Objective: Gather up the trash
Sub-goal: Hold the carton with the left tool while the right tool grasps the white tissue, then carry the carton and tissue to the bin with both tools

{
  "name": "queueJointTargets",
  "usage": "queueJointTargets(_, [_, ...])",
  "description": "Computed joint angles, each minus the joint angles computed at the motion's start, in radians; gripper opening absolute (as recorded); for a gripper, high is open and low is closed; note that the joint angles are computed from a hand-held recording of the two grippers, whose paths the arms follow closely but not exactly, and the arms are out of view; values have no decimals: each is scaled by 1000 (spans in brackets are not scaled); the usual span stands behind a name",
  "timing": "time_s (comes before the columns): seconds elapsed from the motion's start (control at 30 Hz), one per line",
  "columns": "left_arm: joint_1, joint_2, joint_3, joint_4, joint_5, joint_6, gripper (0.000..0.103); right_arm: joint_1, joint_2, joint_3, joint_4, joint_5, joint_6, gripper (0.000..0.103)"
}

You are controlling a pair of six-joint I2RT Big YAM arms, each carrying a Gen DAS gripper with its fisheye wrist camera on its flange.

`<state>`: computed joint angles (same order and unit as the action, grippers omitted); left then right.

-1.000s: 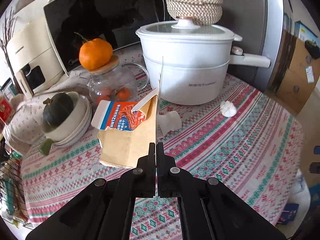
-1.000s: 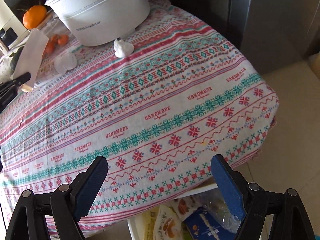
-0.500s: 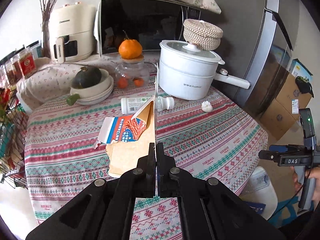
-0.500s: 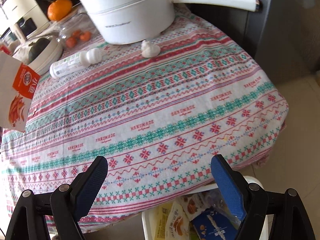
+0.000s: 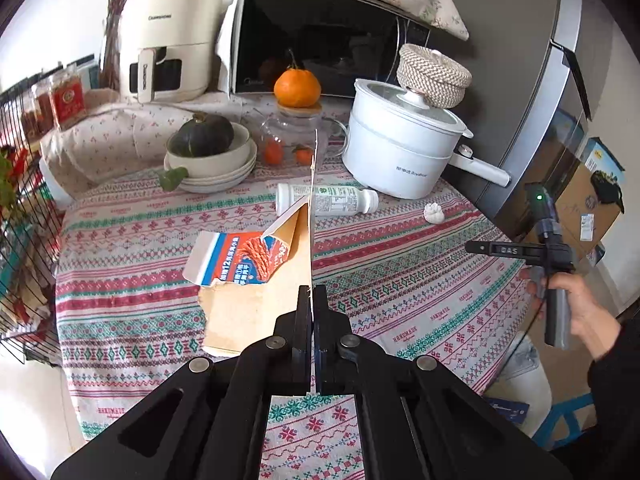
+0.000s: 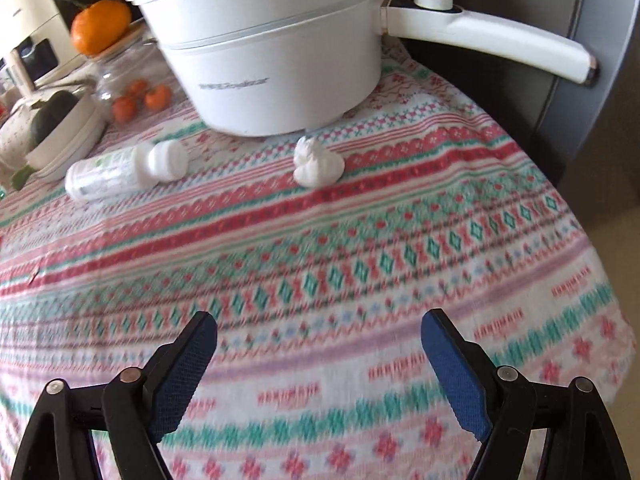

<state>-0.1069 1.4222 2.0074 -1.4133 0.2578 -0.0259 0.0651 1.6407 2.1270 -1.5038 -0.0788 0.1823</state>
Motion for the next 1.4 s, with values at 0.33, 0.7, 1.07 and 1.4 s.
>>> queueJointTargets(0.33, [30, -11, -25, -16, 39, 19, 0, -16, 207, 140, 54, -40, 31, 56])
queueJointTargets(0.7, [8, 2, -23, -20, 34, 8, 0, -14, 277, 216, 130, -14, 42, 36])
queueJointTargets(1.07, [-13, -24, -34, -10, 70, -11, 0, -39, 64, 10, 119, -54, 45, 34])
queueJointTargets(1.4, [-79, -89, -80, -12, 88, -25, 0, -83, -230, -192, 6, -86, -26, 34])
